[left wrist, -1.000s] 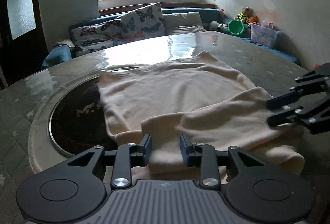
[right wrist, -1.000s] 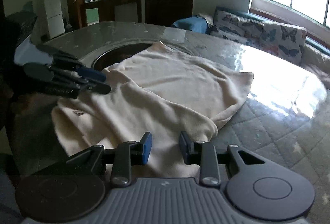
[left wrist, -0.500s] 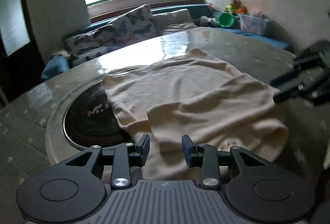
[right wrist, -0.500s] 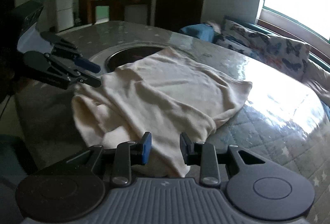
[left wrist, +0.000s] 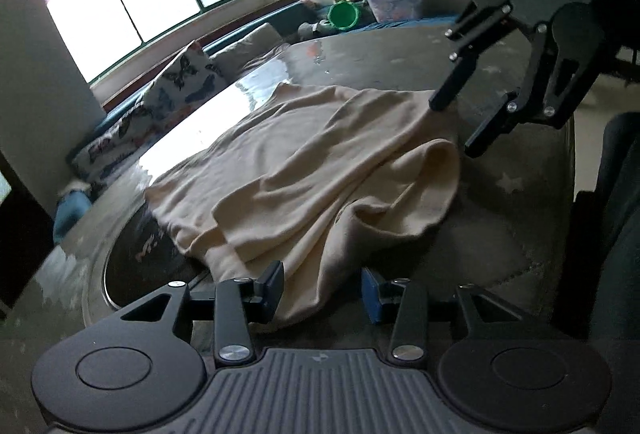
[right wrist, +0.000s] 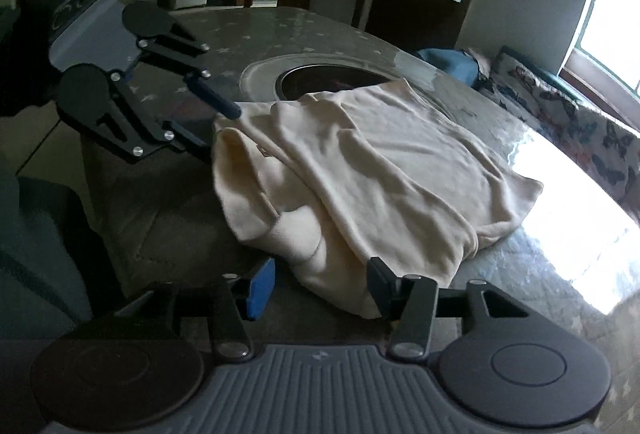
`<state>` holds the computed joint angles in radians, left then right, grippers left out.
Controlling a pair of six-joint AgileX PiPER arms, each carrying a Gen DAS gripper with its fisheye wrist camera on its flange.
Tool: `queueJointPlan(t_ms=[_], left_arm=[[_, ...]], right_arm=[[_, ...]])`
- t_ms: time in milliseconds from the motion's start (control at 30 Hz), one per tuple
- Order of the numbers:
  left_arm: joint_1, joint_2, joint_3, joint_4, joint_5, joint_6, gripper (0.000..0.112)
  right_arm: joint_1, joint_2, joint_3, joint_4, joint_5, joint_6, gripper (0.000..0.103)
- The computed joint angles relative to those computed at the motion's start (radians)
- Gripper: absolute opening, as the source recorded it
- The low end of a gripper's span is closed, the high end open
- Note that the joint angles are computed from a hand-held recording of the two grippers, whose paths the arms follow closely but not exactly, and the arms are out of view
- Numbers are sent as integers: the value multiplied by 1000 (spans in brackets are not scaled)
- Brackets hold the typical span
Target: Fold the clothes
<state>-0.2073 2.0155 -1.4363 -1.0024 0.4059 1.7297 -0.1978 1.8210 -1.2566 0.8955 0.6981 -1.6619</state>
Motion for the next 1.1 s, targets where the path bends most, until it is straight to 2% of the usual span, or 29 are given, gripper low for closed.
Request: queueJointPlan(t_ms=[167,200,267,367,567,767,867,900,933,1000,1100], left_arm=[[-12,21,2,-116,-5,147,43],[-12,26,-1,-132,-1,157,39],[-7,38,-21,-142,18,141,19],[2,50,-52,-167,42,119,11],[15,88,-171,-93,104,-62,10],[24,130,-287,-19,170,-207,10],[27,149,-330,6,191,-256,10],[28,147,-326,4,190,-251,10],[29,144,-321,1,190,-246,10],[29,136,-300,-7,183,-224,13],[36,115,-247,-49,168,-160,16]], right_arm=[[9,-3,15,13,-15,-46,55],[11,-2,17,16,-17,-55,55],[13,-1,18,17,-19,-68,55],[11,-1,23,33,-27,-105,59],[9,15,26,100,-49,-199,64],[29,53,32,234,-92,-324,62],[43,79,18,279,-116,-339,51],[46,91,4,274,-117,-316,45],[48,102,-12,265,-115,-288,34],[45,124,-67,202,-81,-171,20],[27,161,-168,117,1,11,13]])
